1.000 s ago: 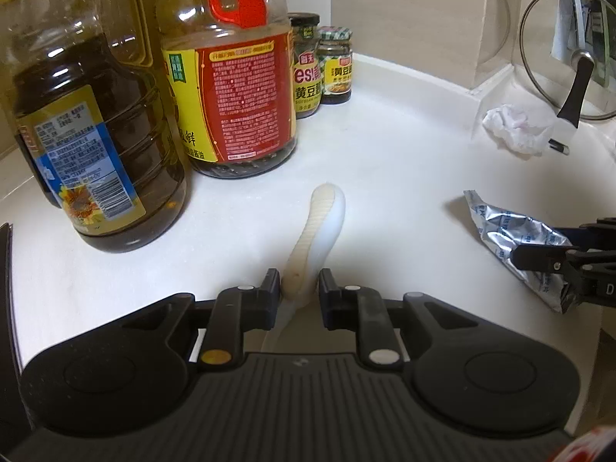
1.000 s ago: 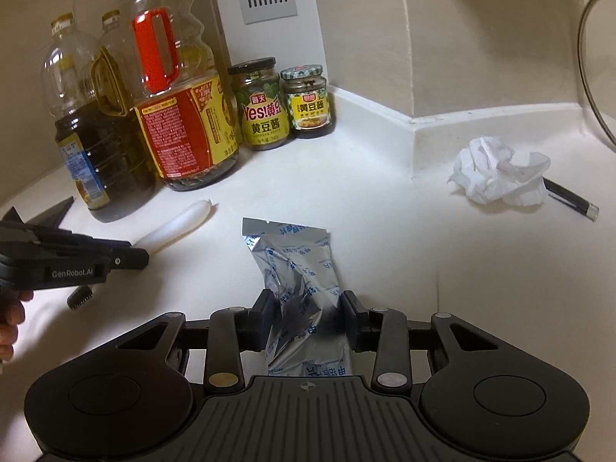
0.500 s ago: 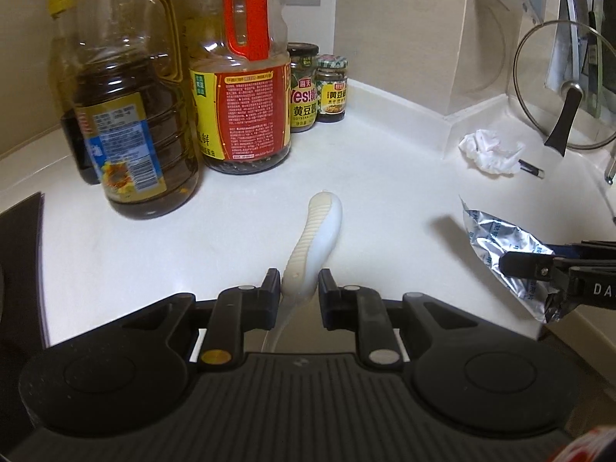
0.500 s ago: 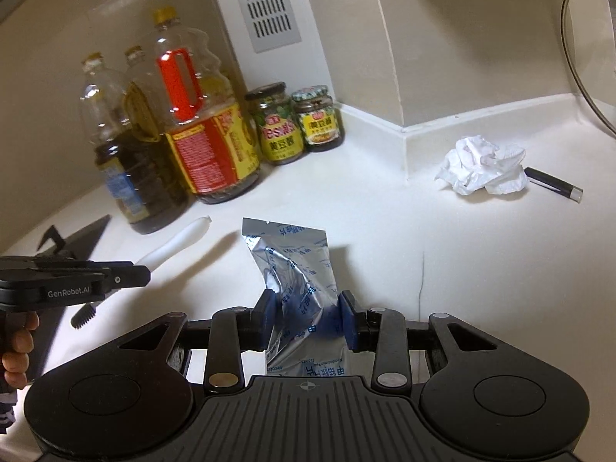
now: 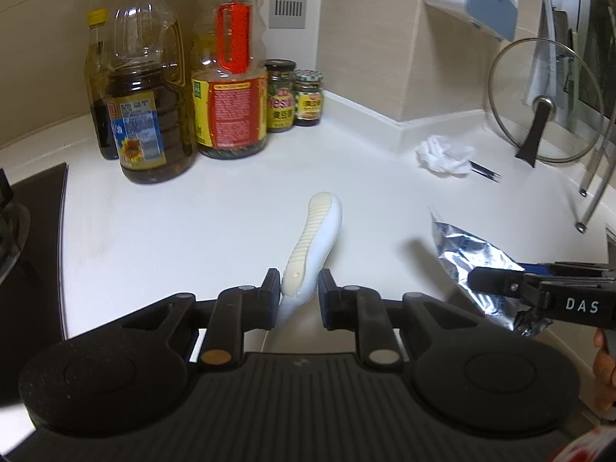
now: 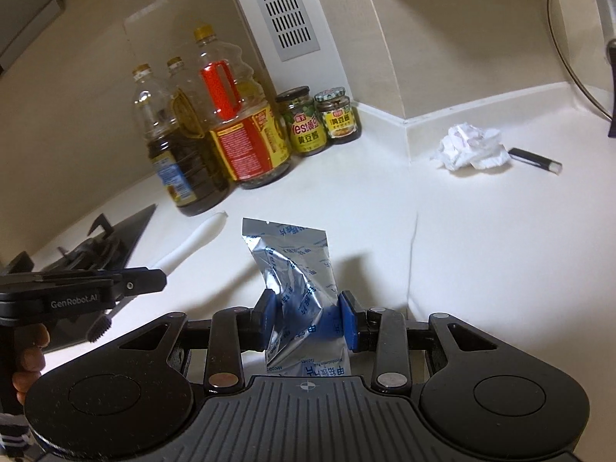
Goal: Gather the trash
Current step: 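Lift the white brush with the left tool while the right tool lifts the foil packet, then carry the white brush and foil packet down over the wastebasket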
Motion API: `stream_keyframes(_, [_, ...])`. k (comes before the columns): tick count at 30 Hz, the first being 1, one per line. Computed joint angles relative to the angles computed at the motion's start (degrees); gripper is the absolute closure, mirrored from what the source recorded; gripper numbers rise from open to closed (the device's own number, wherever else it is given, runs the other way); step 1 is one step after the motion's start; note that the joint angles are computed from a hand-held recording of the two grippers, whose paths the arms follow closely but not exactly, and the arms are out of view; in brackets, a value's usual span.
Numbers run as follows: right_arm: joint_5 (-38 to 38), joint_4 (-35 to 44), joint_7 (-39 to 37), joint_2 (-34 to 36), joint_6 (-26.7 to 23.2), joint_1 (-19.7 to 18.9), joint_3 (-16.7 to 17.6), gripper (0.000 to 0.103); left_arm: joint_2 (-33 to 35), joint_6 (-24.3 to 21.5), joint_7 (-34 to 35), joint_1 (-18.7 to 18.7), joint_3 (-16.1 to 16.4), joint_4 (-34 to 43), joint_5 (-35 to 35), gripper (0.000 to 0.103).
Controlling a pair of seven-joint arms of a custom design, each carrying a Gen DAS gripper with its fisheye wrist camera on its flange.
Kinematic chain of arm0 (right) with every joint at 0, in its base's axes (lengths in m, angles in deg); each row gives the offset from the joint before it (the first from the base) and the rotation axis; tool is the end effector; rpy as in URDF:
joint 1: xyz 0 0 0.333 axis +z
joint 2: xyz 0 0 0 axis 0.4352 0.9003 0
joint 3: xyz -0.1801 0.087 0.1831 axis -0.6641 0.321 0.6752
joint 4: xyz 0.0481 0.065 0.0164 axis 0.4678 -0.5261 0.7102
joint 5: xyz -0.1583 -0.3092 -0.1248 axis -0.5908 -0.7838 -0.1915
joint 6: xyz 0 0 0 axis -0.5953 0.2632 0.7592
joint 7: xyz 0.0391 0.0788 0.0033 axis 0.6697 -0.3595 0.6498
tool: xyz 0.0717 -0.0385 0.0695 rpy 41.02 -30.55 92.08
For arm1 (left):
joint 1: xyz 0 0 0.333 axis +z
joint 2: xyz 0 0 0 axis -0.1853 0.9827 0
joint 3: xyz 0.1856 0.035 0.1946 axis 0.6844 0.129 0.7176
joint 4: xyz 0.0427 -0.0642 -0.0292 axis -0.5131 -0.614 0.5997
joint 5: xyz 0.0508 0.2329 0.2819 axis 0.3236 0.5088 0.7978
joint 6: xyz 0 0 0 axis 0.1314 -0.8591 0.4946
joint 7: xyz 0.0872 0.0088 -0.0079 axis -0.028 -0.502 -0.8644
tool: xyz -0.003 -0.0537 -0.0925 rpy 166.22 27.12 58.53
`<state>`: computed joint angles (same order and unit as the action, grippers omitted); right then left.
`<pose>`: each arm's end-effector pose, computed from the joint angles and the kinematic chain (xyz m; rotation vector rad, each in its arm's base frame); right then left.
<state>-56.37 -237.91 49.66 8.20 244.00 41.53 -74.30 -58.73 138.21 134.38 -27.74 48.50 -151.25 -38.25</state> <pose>0.3867 0.0798 0.5674 -1.4208 1.5774 -0.4186 0.4539 -0.2538 0.5921 -1.4341 2.0643 -0.9928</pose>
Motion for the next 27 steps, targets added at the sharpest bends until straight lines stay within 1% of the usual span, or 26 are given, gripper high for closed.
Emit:
stream_keyframes(3, [-0.1, -3.3, 0.5, -5.0, -2.3, -0.4, 0.3, 0.067, -3.7, -0.3, -3.3, -0.3, -1.3, -3.5, 0.8, 0.085])
stream_keyframes(8, [-0.4, -8.7, 1.6, -13.6, -7.4, -1.2, 0.4, 0.067, -9.5, -1.3, -8.6, -1.9, -2.7, -9.0, 2.1, 0.085])
stream_keyframes(13, [-1.3, -13.5, 4.8, -21.6, -13.0, -2.6, 2.1, 0.067, -14.5, -3.1, -13.4, -4.0, -3.3, -14.0, 2.7, 0.085])
stream_keyframes(16, [-2.2, -16.2, 7.2, -25.6, -16.1, -2.9, 3.5, 0.067, -16.9, -4.1, -15.3, -5.7, -3.0, -16.8, 2.2, 0.085])
stream_keyframes(22, [-4.3, -19.5, 13.8, -29.5, -21.8, -3.3, 6.3, 0.067, -18.1, -6.7, -16.3, -8.8, -1.7, -20.3, 0.2, 0.085])
stream_keyframes(24, [-4.9, -20.3, 16.3, -29.8, -23.1, -3.2, 7.3, 0.067, -17.6, -7.2, -16.4, -9.1, -1.6, -20.9, -0.2, 0.085])
stream_keyframes(27, [-6.3, -21.4, 18.6, -29.1, -23.4, -2.4, 8.4, 0.067, -16.8, -7.7, -17.0, -8.9, -1.2, -21.9, -1.0, 0.085])
